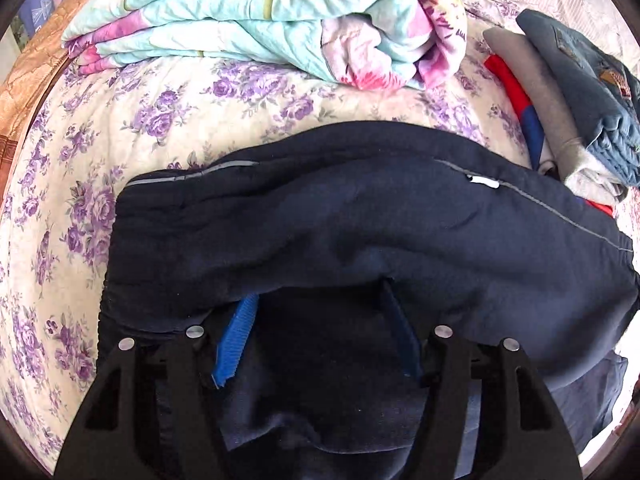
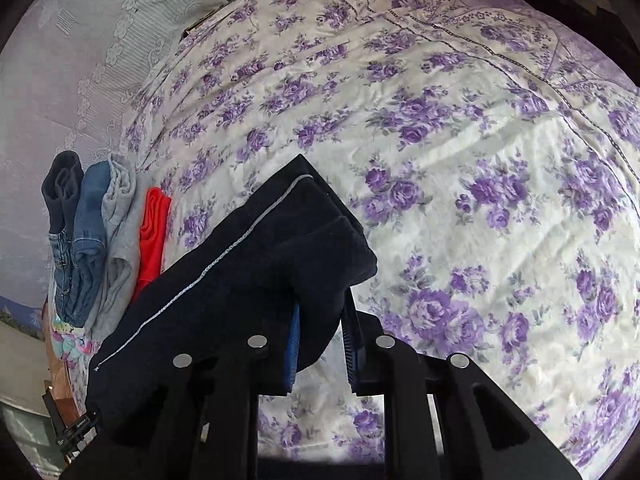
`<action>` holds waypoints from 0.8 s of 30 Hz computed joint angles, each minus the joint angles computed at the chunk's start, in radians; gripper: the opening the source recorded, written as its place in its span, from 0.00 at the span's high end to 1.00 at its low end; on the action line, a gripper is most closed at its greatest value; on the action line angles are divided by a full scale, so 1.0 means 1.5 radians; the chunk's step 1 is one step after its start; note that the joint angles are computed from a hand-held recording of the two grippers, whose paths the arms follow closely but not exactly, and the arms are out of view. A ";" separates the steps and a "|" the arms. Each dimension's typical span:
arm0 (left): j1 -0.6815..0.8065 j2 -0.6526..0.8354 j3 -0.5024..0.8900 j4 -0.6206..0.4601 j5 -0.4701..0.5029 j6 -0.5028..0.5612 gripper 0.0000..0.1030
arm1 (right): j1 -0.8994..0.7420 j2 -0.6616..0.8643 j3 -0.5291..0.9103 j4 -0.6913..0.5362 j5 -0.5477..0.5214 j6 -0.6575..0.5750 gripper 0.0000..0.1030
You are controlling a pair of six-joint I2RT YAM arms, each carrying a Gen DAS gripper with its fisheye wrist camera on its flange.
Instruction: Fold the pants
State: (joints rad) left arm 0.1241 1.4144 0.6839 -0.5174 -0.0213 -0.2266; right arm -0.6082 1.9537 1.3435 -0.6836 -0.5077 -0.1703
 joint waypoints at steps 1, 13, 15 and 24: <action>-0.013 -0.011 -0.010 0.007 -0.015 0.003 0.39 | 0.002 0.017 0.003 -0.004 0.018 -0.003 0.79; 0.076 -0.161 0.088 -0.125 0.000 0.231 0.09 | 0.006 -0.382 -0.299 0.071 0.135 -0.191 0.40; 0.092 -0.117 0.130 -0.120 0.017 0.289 0.09 | -0.019 -0.467 -0.340 -0.001 0.076 -0.241 0.40; 0.094 0.162 0.253 -0.112 0.054 0.420 0.10 | -0.091 -0.779 -0.487 -0.223 -0.009 -0.344 0.40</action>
